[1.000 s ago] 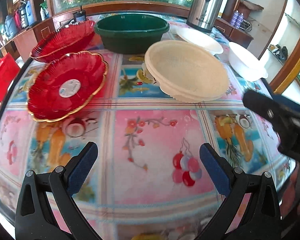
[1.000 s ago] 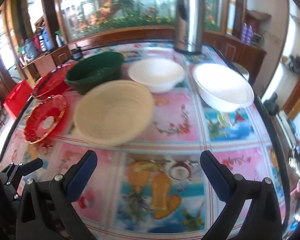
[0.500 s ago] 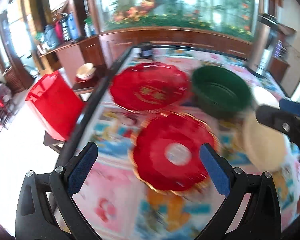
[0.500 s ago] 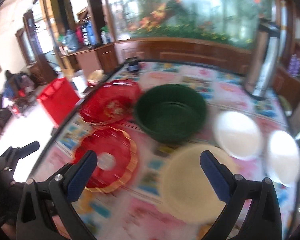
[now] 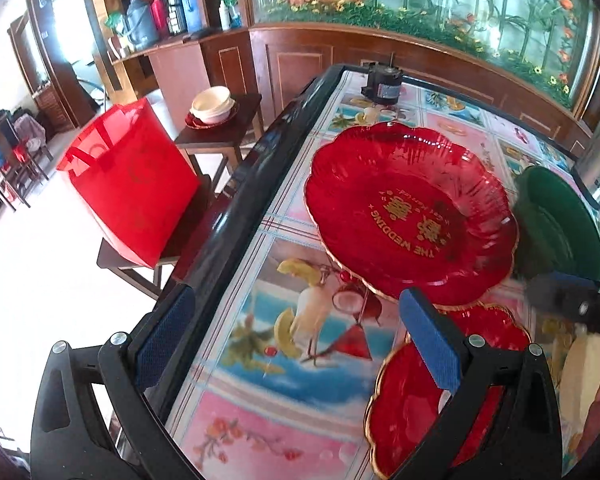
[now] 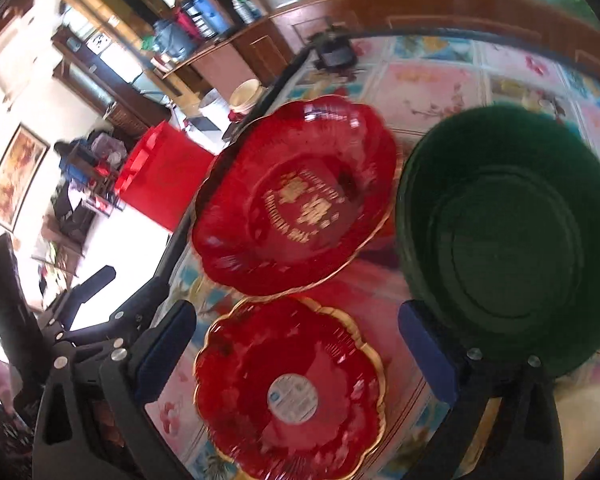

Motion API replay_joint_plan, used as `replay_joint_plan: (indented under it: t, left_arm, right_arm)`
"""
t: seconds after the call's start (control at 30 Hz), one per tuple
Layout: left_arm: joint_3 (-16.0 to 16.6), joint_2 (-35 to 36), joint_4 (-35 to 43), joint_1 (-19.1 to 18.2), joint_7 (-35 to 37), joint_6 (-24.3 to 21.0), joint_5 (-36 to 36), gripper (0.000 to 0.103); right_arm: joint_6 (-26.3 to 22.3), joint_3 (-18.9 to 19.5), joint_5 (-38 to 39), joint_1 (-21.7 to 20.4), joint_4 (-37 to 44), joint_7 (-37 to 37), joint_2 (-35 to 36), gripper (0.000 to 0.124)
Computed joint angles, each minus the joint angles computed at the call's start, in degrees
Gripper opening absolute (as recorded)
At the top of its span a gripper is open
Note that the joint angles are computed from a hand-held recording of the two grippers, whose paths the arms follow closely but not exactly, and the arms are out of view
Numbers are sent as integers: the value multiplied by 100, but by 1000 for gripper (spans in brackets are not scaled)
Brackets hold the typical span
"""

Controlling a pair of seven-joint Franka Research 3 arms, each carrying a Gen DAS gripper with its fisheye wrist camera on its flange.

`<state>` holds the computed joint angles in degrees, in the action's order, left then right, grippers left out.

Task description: Organize plates and bowls

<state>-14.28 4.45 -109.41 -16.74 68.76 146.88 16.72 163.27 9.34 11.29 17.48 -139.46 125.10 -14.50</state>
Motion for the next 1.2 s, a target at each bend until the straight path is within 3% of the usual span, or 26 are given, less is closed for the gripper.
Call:
replay_joint_plan:
  t: [0.13,0.23,0.37,0.57,0.73,0.83,0.93,1.03,1.13,1.2]
  left_arm:
    - [-34,356,437,-23,159,-199,-177,103]
    - [-35,682,879,-50,267,-404,-250,103]
    - [-40,1101,1484,-102,425,-788,-320,103]
    - [-69,1529,2049,-121,662,-1011,-548,103]
    - [-77,1901,2578,-166,816,-1262,-715,103]
    - [-97,2064,2814,-184,904,-1396,-819,102]
    - [-108,2218,3034,-218,1043,-1576,-868,92]
    - [-1,2282,3105,-324,945,-1606,-716,75]
    - [34,2319,3139,-311,837,-1558,-692,56]
    - [77,2325,3157,-326,735,-1555,-626,39]
  right_arm:
    - [-192,82,-345,-365,-168,397,-354,100]
    - [-262,-129,-112,-224,-111,59,-356,100]
    - [-610,66,-559,-450,253,288,-125,96]
    - [-805,-36,-882,-439,654,448,345,74]
    - [-1020,-93,-1312,-466,898,748,504,49]
    - [-1162,-168,-1404,-443,1048,720,628,44]
    - [-1263,-166,-1787,-477,1143,963,678,29]
    - [-1314,-181,-2052,-477,1165,1076,689,16]
    - [-1243,-217,-2181,-489,1108,1190,669,10]
    - [-1225,-214,-2267,-500,1086,1243,659,9]
